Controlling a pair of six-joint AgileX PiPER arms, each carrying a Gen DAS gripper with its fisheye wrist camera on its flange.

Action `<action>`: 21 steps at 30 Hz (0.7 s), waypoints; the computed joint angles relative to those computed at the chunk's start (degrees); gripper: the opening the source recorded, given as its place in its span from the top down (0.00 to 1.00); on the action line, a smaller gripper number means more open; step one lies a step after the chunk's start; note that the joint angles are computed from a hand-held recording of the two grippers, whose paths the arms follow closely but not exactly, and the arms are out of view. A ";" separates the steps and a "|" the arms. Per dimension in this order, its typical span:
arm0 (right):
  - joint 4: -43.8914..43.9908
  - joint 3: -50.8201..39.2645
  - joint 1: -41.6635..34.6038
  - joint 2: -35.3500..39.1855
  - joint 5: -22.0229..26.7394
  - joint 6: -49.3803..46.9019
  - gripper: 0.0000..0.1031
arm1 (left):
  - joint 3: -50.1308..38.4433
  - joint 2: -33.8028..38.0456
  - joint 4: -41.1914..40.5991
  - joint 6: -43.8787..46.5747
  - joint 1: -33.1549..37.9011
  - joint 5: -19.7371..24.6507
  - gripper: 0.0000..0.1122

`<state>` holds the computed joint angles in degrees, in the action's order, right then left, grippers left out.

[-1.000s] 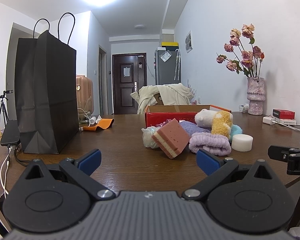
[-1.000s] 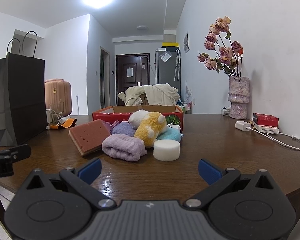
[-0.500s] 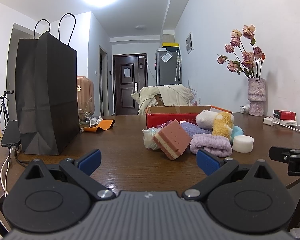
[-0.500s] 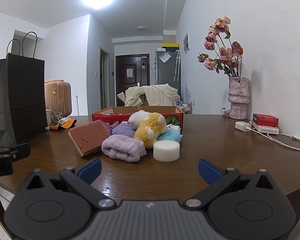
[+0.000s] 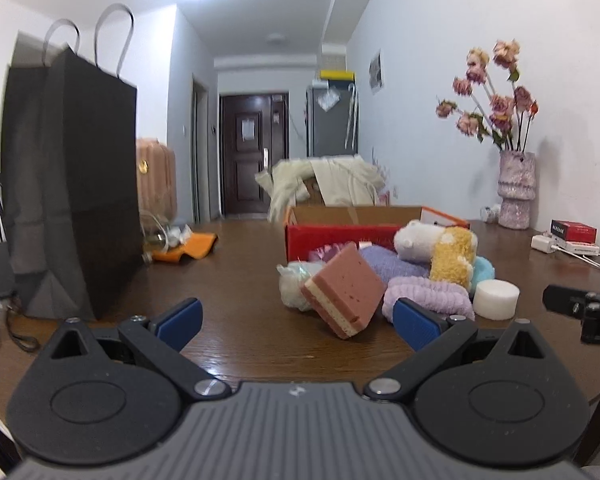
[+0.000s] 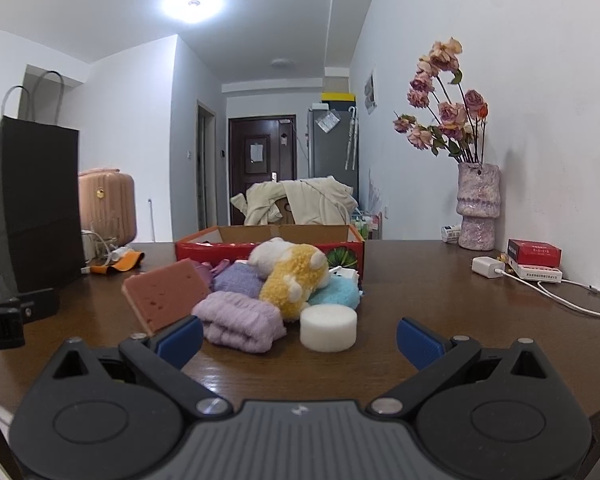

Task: Organize soft objects
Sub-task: 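Reach both grippers to the pink-and-cream sponge and close on it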

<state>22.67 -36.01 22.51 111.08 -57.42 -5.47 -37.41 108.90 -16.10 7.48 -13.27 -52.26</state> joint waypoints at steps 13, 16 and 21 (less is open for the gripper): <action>-52.85 -28.69 -15.95 6.72 26.38 42.77 0.00 | -25.03 8.23 13.00 -15.89 5.83 26.83 0.19; -70.04 -39.07 -16.48 10.76 30.50 56.94 0.00 | -31.57 11.24 25.24 -30.01 7.57 33.86 0.32; -98.68 -60.12 -15.60 22.24 30.28 83.47 0.34 | -35.72 14.35 41.18 -46.61 9.37 34.23 0.50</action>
<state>-76.01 -96.13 6.91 133.31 -27.14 78.00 -73.13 123.25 25.08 -39.13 -3.90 -18.03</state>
